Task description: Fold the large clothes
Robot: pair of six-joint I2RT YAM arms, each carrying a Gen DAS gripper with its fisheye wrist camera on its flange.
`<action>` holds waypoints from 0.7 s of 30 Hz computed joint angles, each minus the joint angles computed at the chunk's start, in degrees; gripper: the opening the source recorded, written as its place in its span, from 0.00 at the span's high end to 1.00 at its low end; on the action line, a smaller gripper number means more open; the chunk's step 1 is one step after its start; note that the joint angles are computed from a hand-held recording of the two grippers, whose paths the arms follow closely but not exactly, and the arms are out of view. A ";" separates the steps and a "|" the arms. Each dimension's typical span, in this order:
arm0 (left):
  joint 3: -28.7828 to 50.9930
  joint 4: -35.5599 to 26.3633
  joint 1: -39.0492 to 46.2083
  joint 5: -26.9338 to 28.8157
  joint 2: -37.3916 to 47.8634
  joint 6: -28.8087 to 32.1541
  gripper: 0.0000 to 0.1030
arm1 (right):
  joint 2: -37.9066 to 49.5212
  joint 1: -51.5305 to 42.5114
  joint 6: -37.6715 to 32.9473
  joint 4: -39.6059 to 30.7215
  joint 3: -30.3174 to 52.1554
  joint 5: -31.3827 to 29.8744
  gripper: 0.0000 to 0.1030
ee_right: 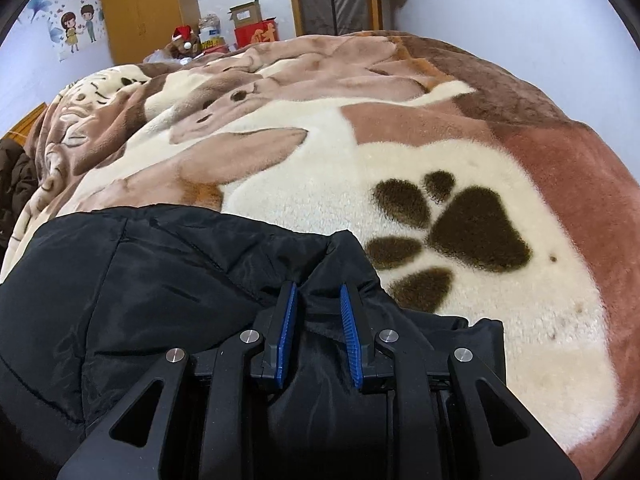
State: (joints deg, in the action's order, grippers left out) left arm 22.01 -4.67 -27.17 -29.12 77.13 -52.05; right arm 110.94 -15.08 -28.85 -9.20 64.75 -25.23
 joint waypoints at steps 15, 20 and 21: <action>7.39 -46.80 -41.61 -13.54 -11.21 -47.42 0.35 | -19.31 -16.36 -20.40 -23.33 -7.04 -9.05 0.78; 3.64 -40.88 -40.80 -9.40 -9.69 -50.03 0.35 | -12.68 -16.09 -18.92 -24.34 -3.37 -4.62 0.78; 4.88 -43.19 -41.54 -9.63 -9.93 -51.46 0.36 | -13.84 -16.25 -18.93 -25.00 -3.32 -4.75 0.78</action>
State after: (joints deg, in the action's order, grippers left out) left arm 26.89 -47.86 -68.71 -38.75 67.20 -103.51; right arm 97.10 -31.33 -47.78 -34.20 61.44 -29.98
